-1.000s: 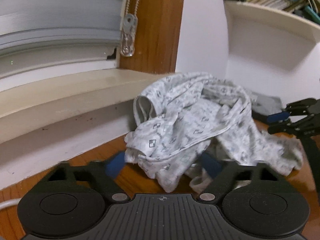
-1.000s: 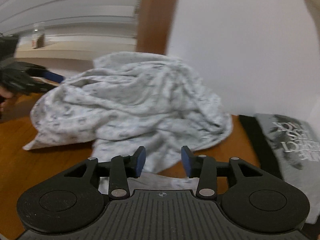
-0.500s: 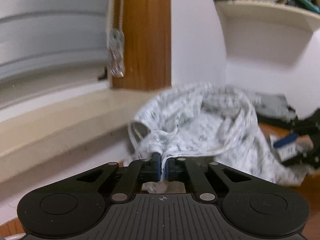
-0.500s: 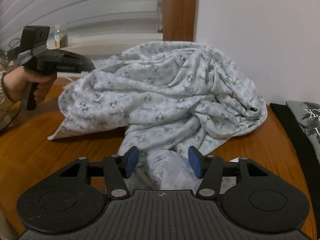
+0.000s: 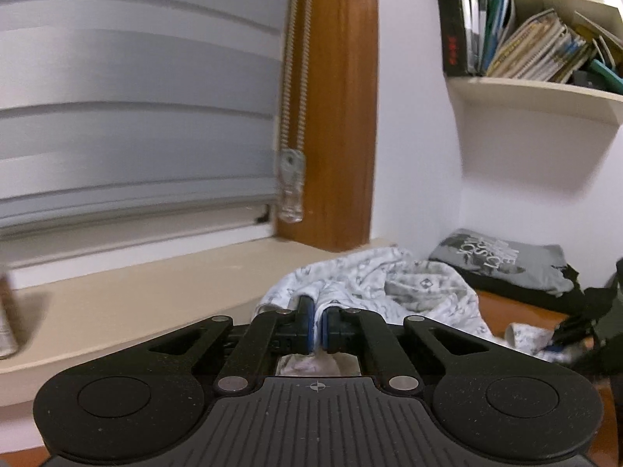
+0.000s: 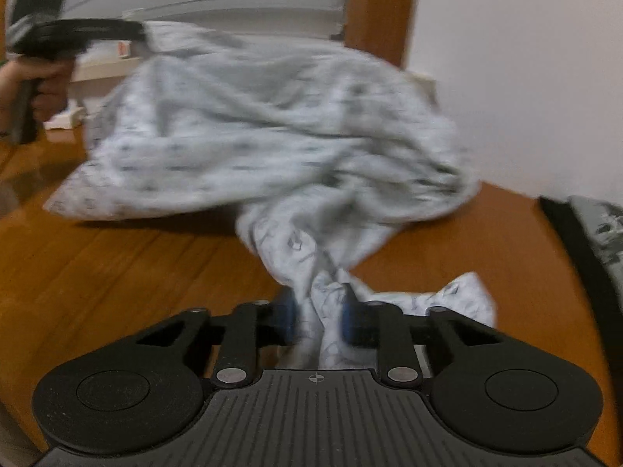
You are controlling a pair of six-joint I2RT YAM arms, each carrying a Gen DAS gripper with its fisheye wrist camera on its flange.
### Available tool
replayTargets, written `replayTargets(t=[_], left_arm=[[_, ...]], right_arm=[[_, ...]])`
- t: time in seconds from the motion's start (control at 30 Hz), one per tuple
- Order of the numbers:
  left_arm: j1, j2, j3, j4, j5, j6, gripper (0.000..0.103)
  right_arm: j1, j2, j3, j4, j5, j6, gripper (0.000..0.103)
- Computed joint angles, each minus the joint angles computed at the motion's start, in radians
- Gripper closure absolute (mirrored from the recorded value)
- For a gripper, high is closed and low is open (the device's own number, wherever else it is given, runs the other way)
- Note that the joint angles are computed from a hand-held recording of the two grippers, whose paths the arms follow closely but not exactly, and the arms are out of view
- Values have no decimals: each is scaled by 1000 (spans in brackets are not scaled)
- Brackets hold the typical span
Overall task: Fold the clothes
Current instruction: 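Grasp a shirt edge with the left tool while the right tool regrasps fabric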
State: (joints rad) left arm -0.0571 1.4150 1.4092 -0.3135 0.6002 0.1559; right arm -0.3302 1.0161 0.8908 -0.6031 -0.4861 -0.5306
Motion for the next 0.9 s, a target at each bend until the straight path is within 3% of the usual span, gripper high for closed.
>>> replayTargets(t=[0.13,0.27,0.4,0.47,0.53,0.6,0.63,0.73,0.9], left_arm=[[120,-61,-17,-53,77,13,99],[190,-72,40,-177,165,51,99],[175,-36,135,-329,195,121,96],[149,-22,154,-378,183,155,90],[132,-22,135,-366,170,154,77],[104,-20,115,-343,114,142,49],[99,-19,106,-343,102,151,45],[96,-16,83,-353,92,191,43],[100,-41,21,-305,115,181,43]], right_arm=[[-66,-16,61,-10,2,-41,83],[-126,-24,174,-4,10,-68,84],[-115,-16,267,112,106,-41,84],[-85,-6,295,194,190,-22,84],[-50,13,298,272,289,0,83],[-22,53,315,304,384,9,82],[-21,72,323,288,404,9,81],[-25,172,362,170,423,-13,75],[-101,161,251,144,308,-31,66]])
